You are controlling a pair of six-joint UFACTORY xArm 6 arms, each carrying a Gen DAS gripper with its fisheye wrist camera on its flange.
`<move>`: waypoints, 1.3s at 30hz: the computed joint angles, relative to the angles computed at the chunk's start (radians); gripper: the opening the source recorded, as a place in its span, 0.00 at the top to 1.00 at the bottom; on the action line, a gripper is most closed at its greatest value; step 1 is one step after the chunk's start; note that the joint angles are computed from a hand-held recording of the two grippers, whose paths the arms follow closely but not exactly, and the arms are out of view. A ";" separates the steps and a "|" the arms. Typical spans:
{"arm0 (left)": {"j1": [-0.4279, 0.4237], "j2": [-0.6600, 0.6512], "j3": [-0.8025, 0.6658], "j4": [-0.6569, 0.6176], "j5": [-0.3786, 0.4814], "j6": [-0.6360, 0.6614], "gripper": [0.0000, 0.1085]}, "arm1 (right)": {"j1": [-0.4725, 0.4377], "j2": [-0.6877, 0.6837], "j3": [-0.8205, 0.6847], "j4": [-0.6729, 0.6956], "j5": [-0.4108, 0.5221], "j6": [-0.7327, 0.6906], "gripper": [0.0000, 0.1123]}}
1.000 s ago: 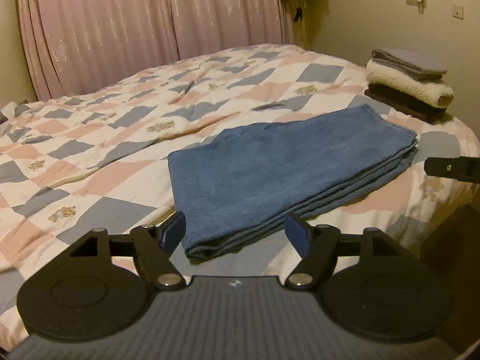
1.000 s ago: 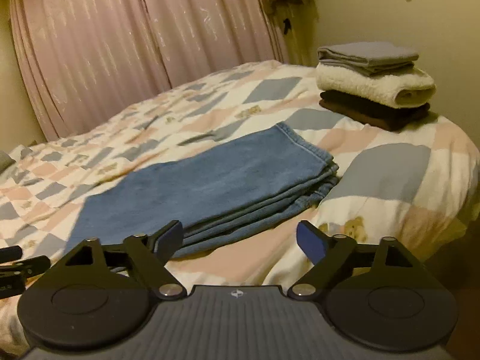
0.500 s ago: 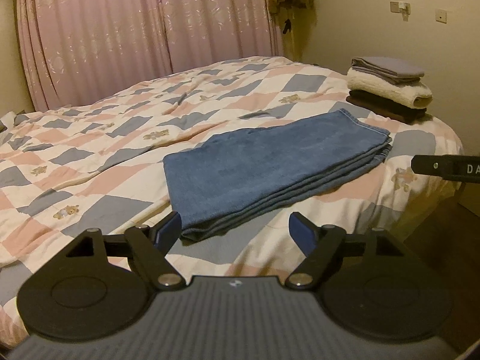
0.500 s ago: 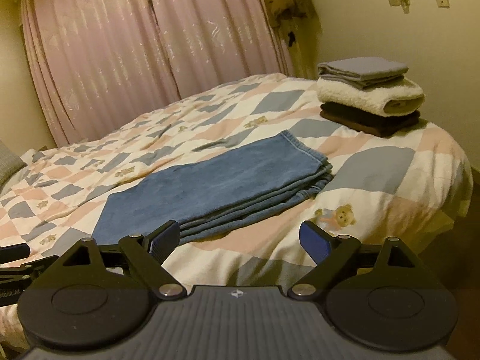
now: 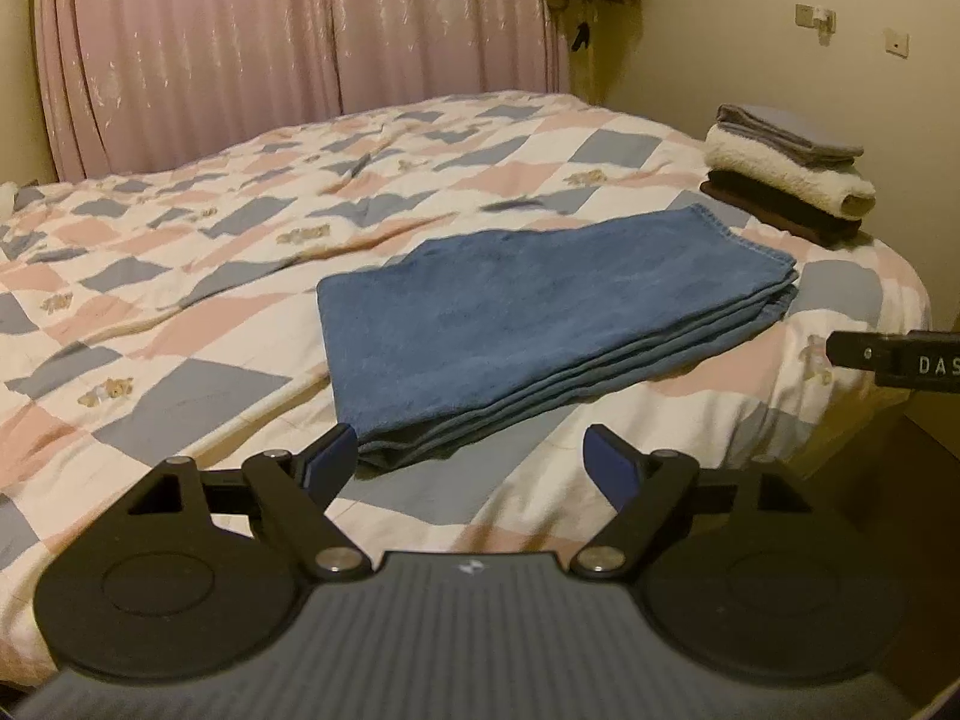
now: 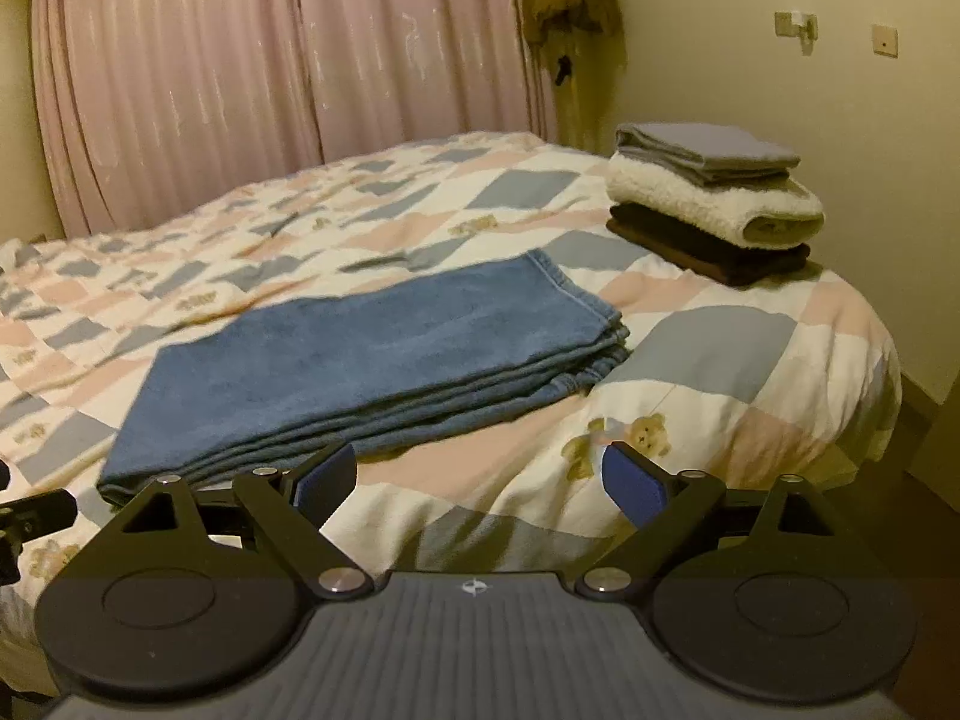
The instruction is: Fold clothes
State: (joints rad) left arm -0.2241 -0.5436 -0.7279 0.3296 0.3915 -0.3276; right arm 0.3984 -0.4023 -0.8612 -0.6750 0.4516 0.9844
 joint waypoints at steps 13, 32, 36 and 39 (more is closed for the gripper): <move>0.057 0.235 -0.139 -0.143 -0.091 0.156 0.37 | -0.058 0.194 -0.084 0.159 -0.058 -0.155 0.23; 0.132 1.144 -1.162 -0.820 0.195 0.998 0.75 | -0.138 1.222 -1.407 1.016 0.213 -1.208 0.87; 0.199 1.093 -1.111 -0.904 0.193 0.993 0.83 | -0.190 1.261 -1.449 1.149 0.274 -1.154 1.00; 0.261 1.017 -1.030 -0.866 0.177 0.884 0.68 | -0.180 1.087 -1.167 1.118 0.116 -1.105 0.99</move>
State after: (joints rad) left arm 0.0370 0.4733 -1.7582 -0.5368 0.5682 0.5563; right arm 0.2180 0.6845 -2.0281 0.4426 0.5673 -0.1201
